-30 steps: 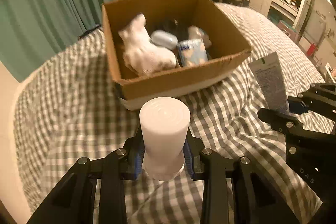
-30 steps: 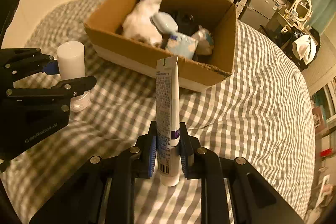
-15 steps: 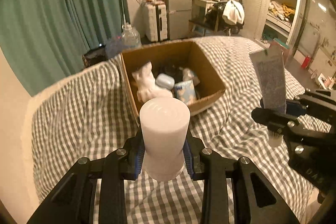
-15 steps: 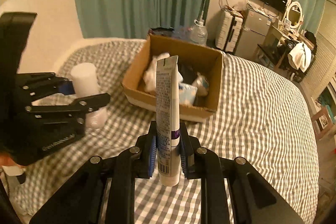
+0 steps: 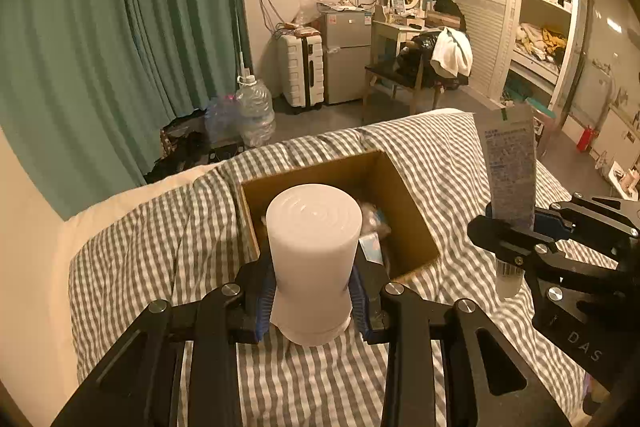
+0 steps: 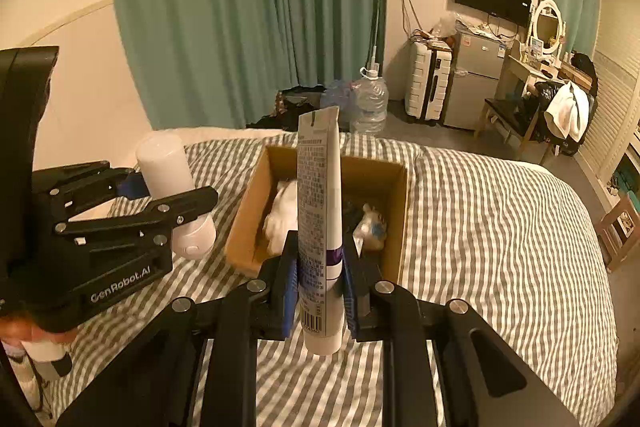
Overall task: Organize objects
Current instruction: 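Carry the white container and toothpaste tube over the box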
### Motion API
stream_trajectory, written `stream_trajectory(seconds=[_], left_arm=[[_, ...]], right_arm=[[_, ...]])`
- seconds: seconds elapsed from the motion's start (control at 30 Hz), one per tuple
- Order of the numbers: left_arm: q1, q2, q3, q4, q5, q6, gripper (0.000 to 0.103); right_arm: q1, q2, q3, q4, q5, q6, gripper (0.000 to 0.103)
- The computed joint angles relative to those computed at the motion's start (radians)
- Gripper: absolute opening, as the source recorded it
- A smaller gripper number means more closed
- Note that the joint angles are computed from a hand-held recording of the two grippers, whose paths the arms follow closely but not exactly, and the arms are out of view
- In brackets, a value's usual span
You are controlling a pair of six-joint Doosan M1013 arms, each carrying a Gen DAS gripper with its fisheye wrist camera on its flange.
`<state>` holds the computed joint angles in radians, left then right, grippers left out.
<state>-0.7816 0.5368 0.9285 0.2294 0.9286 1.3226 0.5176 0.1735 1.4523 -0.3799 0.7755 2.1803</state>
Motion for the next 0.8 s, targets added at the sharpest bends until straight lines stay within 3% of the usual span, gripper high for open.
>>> stream_trajectory(seconds=[0.47,0.8], left_arm=[[0.031,0.273,-0.344,-0.064,0.214,0.126,0.033],[0.036,0.342,-0.406,-0.087,0.232,0.173,0.033]], right_arm=[[-0.122,0.16,-0.089,0.153,0.0,-0.063,0.018],[-0.155,0.224,-0.086,0.237,-0.02,-0.103,0.018]])
